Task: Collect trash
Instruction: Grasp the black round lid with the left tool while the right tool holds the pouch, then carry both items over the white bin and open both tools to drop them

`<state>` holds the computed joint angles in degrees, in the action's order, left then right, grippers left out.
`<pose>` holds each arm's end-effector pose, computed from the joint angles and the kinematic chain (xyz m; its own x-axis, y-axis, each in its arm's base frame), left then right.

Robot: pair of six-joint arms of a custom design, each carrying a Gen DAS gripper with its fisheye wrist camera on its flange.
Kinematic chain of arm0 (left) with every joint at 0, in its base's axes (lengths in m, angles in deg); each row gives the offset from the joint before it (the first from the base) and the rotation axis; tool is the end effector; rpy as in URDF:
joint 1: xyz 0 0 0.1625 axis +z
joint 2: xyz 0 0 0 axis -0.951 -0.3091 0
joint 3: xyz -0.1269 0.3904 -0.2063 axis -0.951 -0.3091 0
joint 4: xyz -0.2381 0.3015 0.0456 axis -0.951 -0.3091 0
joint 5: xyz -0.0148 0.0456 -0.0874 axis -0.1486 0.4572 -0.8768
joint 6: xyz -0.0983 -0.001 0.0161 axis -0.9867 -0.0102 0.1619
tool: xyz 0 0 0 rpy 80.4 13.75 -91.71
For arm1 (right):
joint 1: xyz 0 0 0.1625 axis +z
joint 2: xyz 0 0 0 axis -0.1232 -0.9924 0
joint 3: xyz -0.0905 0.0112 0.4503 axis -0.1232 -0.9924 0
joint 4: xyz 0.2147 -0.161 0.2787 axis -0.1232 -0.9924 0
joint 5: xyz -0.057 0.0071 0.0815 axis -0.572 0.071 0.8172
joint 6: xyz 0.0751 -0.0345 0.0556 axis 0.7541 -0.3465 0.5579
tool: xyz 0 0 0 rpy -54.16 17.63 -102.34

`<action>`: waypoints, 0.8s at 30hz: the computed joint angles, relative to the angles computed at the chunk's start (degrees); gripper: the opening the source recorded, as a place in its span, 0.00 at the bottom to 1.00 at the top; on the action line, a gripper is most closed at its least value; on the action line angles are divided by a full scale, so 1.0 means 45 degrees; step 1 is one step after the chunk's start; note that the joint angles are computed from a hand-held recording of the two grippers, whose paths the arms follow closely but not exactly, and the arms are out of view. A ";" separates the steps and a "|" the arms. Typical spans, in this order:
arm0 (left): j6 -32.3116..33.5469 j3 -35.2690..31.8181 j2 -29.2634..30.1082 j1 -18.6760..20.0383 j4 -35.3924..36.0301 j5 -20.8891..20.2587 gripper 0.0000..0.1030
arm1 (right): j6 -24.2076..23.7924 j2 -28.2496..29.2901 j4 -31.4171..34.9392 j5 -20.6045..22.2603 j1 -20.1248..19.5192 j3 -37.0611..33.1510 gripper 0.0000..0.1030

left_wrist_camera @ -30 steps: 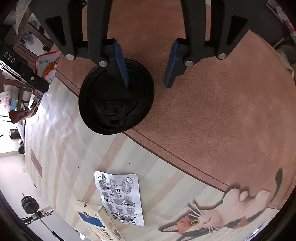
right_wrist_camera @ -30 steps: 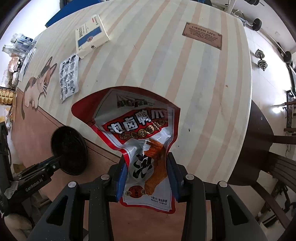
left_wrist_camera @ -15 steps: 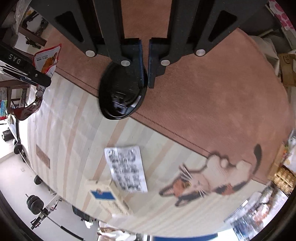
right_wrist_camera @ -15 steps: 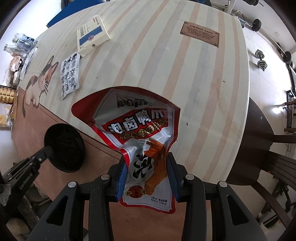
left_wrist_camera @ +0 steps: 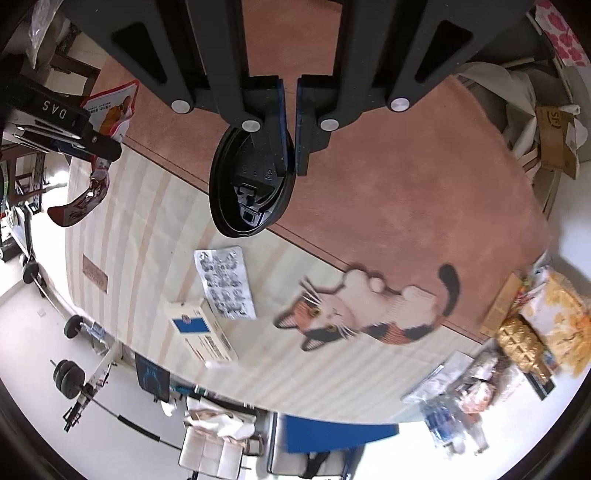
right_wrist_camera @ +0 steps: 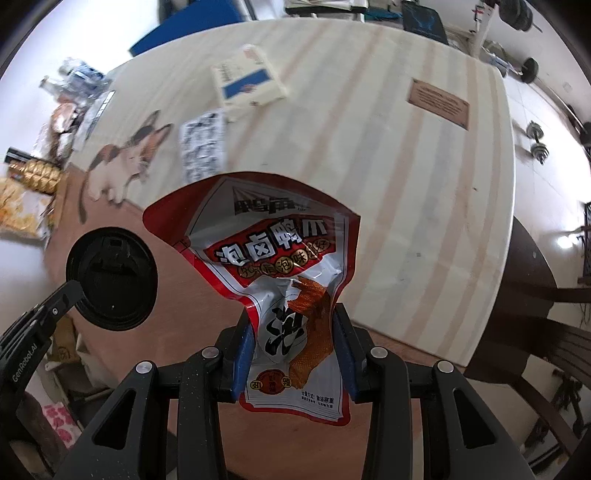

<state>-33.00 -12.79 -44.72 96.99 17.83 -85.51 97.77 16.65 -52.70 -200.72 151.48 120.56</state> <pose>-0.5167 -0.4329 0.5120 -0.5177 0.7067 -0.4822 0.7101 0.6693 0.2186 0.5507 -0.3009 0.4014 -0.5877 0.7499 0.3038 0.4608 0.6188 -0.6362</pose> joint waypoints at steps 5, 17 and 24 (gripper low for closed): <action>0.0029 0.0800 -0.1056 0.0222 -0.0403 0.0260 0.01 | -0.0372 0.1234 0.0327 -0.0211 0.0360 -0.1591 0.40; -0.0075 0.3991 -0.5032 0.1777 -0.1027 0.0422 0.01 | -0.1322 0.6213 0.0988 0.0074 0.1188 -0.7471 0.40; -0.0082 0.4478 -0.6440 0.4211 0.0113 0.0757 0.01 | -0.2778 0.9861 0.0092 0.1100 0.1180 -1.1123 0.40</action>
